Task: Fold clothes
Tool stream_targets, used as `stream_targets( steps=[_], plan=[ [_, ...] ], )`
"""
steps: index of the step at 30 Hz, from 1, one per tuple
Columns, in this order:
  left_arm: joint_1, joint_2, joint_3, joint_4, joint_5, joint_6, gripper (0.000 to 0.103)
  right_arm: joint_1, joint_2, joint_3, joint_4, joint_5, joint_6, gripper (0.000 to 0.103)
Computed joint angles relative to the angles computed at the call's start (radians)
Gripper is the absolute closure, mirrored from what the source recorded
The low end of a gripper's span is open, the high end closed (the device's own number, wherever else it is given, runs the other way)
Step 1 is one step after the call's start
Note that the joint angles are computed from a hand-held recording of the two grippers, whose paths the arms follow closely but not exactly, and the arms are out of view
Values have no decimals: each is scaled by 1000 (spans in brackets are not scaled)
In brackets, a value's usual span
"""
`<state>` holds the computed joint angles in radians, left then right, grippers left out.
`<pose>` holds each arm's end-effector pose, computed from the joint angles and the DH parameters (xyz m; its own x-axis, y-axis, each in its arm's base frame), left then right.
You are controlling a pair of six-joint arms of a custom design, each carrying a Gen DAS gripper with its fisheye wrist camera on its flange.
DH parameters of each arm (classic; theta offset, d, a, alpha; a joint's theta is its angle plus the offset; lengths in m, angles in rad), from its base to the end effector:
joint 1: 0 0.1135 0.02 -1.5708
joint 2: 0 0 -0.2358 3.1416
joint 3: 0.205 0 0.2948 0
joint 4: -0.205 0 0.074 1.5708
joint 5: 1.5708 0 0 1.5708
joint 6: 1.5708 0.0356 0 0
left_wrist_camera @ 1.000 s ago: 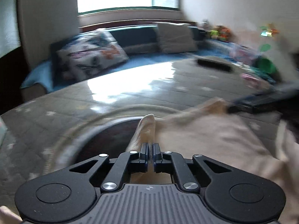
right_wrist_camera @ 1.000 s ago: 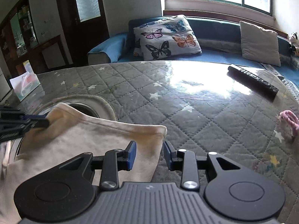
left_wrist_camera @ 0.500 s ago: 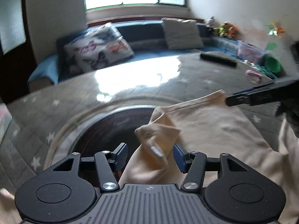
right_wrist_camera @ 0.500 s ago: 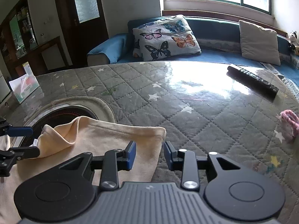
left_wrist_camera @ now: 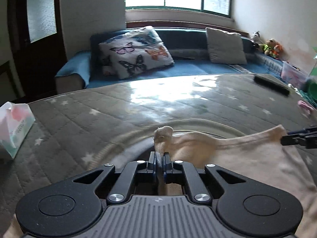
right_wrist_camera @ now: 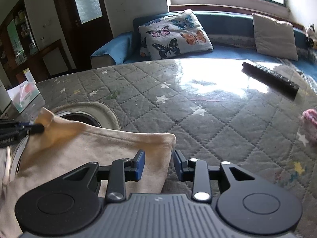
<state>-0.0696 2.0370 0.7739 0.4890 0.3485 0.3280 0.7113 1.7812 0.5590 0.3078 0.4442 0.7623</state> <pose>0.3458 -0.0363 -0.0079 -0.5607 0.3426 -0.7538 0.5172 0.8559 0.0044 0.2289 0.1771 0.0092 -0.7039 0.2166 -0.6765 0.1318 0.9757 0.1752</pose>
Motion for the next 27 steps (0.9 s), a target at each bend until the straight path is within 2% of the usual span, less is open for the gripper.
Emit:
stream_targets(
  steps=[1, 2, 5, 12, 14, 20, 23, 25, 26, 27],
  plan=[
    [3, 13, 16, -4, -6, -1, 96, -6, 12, 9, 4, -8, -4, 83],
    [7, 23, 28, -9, -6, 3, 96, -9, 30, 25, 0, -5, -5, 96],
    [14, 59, 64, -5, -13, 3, 96, -18, 68, 69, -9, 15, -25, 100],
    [19, 152, 167, -34, -57, -37, 96, -67, 163, 179, -25, 26, -83, 100],
    [24, 156, 173, -40, -62, -41, 92, -69, 182, 200, -31, 36, -96, 98],
    [75, 67, 104, -44, -46, -23, 91, -32, 89, 166, -104, 71, -92, 93],
    [113, -4, 42, -50, -42, -6, 83, 11, 4, 124, -153, 83, -72, 93],
    [146, -57, -9, -49, -39, 9, 72, 53, -35, 111, -194, 103, -52, 91],
    [161, -75, -27, -48, -36, 16, 70, 75, -52, 105, -211, 111, -43, 90],
    [184, -101, -54, -47, -29, 26, 67, 97, -69, 98, -229, 117, -32, 83]
  ],
)
